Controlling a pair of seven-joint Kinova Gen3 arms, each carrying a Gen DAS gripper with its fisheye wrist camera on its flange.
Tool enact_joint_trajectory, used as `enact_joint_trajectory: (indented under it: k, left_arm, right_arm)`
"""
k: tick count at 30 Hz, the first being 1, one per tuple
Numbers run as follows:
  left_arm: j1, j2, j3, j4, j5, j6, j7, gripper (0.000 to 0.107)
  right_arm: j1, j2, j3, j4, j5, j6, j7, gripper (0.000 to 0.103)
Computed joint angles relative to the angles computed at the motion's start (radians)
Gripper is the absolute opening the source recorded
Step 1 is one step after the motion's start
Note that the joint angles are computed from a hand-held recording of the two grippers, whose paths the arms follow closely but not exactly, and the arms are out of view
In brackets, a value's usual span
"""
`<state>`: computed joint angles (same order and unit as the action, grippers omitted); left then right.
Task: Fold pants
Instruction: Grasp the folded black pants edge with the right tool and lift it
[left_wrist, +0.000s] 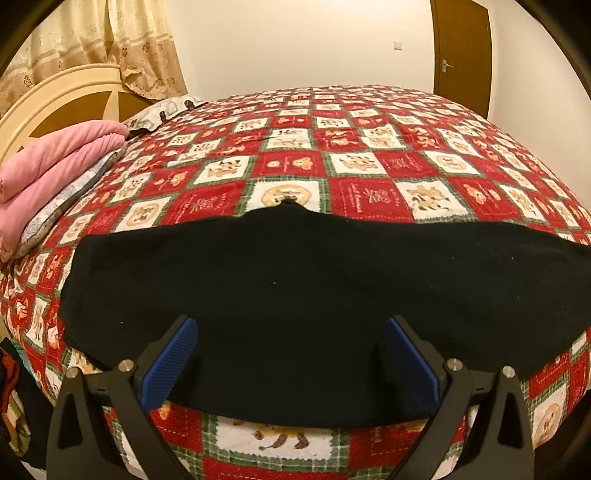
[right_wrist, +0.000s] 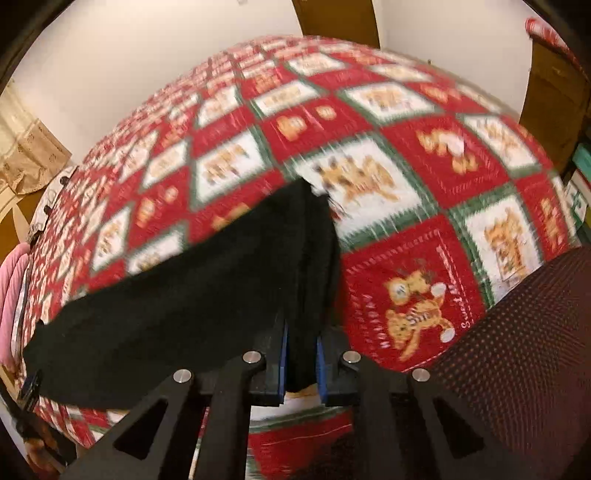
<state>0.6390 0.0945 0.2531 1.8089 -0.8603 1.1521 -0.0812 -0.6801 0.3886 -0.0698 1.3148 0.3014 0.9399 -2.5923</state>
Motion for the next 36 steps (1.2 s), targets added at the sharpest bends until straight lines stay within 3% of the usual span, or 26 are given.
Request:
enact_joint_trajectory:
  k: [3,7,14,19,22,24,25,26,28,31,34,36]
  left_arm:
    - [-0.009,-0.018,-0.004,0.018,-0.001,-0.012,0.019,0.103]
    - [-0.032,-0.042,0.0,0.043,0.006,-0.036,0.039,0.103]
    - [-0.07,-0.08,0.013,0.092,0.019,-0.066,0.056,0.103]
    - [-0.099,-0.109,0.028,0.119,0.019,-0.069,0.069,0.103]
    - [-0.115,-0.117,0.035,0.132,0.02,-0.072,0.073,0.103]
    - [-0.127,-0.118,0.035,0.137,0.03,-0.08,0.073,0.103]
    - [-0.134,-0.117,0.032,0.139,0.039,-0.089,0.07,0.103]
    - [-0.14,-0.117,0.031,0.14,0.048,-0.099,0.066,0.103]
    - [-0.147,-0.114,0.029,0.14,0.061,-0.114,0.055,0.103]
    - [-0.143,-0.104,0.037,0.131,0.059,-0.108,0.046,0.103]
    - [-0.131,-0.098,0.041,0.123,0.049,-0.095,0.036,0.103]
    - [-0.123,-0.099,0.043,0.121,0.034,-0.087,0.036,0.103]
  right_arm:
    - [-0.053,0.025,-0.035,-0.108,0.07,0.041,-0.007,0.013]
    - [-0.157,0.105,-0.041,-0.293,0.094,0.054,0.101,0.013]
    - [-0.253,0.343,-0.062,-0.618,-0.037,0.05,0.294,0.013]
    - [-0.343,0.504,-0.002,-0.811,-0.104,0.1,0.381,0.013]
    - [-0.392,0.5,0.077,-0.758,-0.116,0.053,0.372,0.017]
    - [-0.403,0.471,0.073,-0.676,-0.077,-0.028,0.339,0.023]
    - [-0.387,0.454,0.043,-0.639,-0.076,-0.069,0.325,0.035]
    - [-0.363,0.434,-0.003,-0.599,-0.087,-0.109,0.314,0.054]
    - [-0.35,0.411,-0.04,-0.535,-0.092,-0.191,0.307,0.076]
    - [-0.359,0.386,-0.052,-0.446,-0.098,-0.313,0.376,0.076]
    - [-0.271,0.355,-0.183,-0.358,-0.212,-0.435,0.496,0.076]
    - [-0.228,0.311,-0.22,-0.273,-0.245,-0.516,0.523,0.075]
